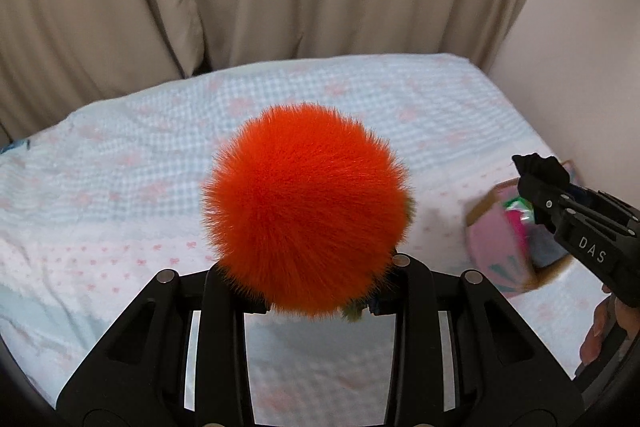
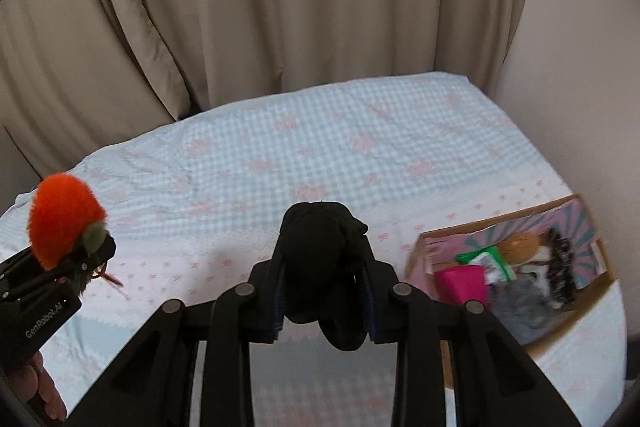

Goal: Organize soft objects
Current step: 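Carry pompom and black sock into the box and open both tools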

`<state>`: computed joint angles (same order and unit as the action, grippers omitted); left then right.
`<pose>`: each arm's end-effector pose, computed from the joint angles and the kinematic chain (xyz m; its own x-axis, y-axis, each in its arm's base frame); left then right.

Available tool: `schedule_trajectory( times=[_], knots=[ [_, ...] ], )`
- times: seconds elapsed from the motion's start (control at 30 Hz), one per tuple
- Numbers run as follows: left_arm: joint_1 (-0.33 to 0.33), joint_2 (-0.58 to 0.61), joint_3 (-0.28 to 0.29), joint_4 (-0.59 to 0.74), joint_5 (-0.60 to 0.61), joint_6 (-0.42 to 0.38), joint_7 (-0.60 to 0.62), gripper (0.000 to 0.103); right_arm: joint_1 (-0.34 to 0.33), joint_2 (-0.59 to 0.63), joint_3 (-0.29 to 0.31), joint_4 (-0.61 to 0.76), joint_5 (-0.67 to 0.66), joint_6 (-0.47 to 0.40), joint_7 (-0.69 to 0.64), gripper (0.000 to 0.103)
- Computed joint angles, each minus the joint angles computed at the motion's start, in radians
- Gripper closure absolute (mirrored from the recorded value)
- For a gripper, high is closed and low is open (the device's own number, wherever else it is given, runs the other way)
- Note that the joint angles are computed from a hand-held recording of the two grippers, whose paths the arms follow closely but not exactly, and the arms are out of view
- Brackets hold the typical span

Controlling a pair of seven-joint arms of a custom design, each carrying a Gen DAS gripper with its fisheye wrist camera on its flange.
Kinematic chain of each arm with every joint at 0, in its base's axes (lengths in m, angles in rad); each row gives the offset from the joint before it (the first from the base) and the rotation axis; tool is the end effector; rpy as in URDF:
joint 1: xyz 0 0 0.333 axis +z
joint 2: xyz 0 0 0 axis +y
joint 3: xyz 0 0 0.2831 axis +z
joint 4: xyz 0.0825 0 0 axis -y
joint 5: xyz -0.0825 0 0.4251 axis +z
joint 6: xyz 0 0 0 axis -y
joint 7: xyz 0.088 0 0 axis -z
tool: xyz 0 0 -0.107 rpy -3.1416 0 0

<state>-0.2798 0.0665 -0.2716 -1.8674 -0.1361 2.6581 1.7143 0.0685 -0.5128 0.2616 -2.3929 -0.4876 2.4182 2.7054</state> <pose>0.5696 -0.3415 0.5156 -0.5722 -0.8186 0.0495 -0.6280 0.3985 -0.6684 0.4684 0.1656 0.5147 -0.4579 -0.8833 -0.1011 -0.6361 0.4049 -0.6568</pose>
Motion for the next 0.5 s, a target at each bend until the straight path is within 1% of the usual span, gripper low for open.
schedule_trajectory(
  times=[0.03, 0.17, 0.23, 0.33, 0.4, 0.5],
  knots=[
    [-0.005, -0.027, -0.004, -0.01, 0.004, -0.014, -0.013, 0.074, 0.014, -0.036, -0.011, -0.004, 0.018, -0.021, -0.022, 0.075],
    [-0.034, -0.093, -0.011, -0.021, 0.002, -0.055, -0.042, 0.074, 0.033, -0.157, -0.035, -0.031, 0.079, -0.077, -0.101, 0.075],
    [-0.053, -0.12, -0.014, -0.023, 0.013, -0.072, -0.071, 0.074, 0.027, -0.21, -0.036, -0.044, 0.104, -0.099, -0.138, 0.075],
    [-0.085, -0.144, -0.028, -0.003, 0.051, -0.113, -0.147, 0.074, 0.018, -0.314, -0.058, -0.087, 0.153, -0.119, -0.205, 0.075],
    [-0.104, -0.147, -0.037, 0.013, 0.08, -0.131, -0.199, 0.074, 0.012, -0.386, -0.083, -0.122, 0.192, -0.131, -0.258, 0.075],
    [-0.136, -0.141, -0.066, 0.043, 0.17, -0.158, -0.324, 0.074, -0.001, -0.486, -0.121, -0.174, 0.233, -0.151, -0.359, 0.075]
  ],
)
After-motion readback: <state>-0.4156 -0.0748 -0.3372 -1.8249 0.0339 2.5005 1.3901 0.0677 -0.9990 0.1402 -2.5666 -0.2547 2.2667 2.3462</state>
